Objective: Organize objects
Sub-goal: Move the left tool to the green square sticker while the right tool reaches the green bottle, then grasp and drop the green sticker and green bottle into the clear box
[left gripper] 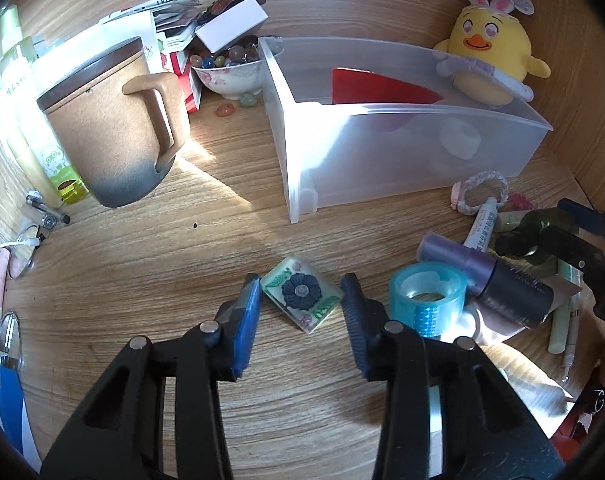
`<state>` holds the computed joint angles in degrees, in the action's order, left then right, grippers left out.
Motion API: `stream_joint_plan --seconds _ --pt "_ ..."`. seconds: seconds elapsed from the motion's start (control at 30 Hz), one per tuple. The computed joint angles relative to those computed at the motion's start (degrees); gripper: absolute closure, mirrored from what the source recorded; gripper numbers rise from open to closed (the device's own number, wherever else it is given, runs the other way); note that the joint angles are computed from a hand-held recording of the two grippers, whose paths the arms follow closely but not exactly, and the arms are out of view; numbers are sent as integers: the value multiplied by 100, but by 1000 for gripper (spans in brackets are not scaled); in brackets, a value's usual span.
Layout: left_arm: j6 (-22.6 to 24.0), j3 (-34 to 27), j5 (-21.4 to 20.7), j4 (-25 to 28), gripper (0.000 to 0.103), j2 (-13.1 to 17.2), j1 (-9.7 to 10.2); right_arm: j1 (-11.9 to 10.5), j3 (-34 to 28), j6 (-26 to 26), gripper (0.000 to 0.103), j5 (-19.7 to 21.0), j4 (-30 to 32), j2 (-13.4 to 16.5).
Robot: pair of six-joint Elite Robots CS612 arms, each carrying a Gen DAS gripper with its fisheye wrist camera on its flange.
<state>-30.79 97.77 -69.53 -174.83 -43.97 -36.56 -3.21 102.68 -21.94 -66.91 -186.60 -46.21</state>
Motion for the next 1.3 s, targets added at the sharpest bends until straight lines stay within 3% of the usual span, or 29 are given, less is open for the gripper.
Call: stream_joint_plan --seconds 0.43,0.73,0.97,1.3 --pt "-198 222 307 -568 63 -132 -84 -128 -5 284 51 96 -181 -24" --pt "98 91 452 -1036 63 -156 -172 -189 18 386 51 237 -452 -74" --pt "265 -120 339 -1118 63 -96 -174 -237 -65 581 51 391 -671 -79" --pt "258 -584 164 -737 63 74 -31 -222 -288 735 51 563 -770 -24"
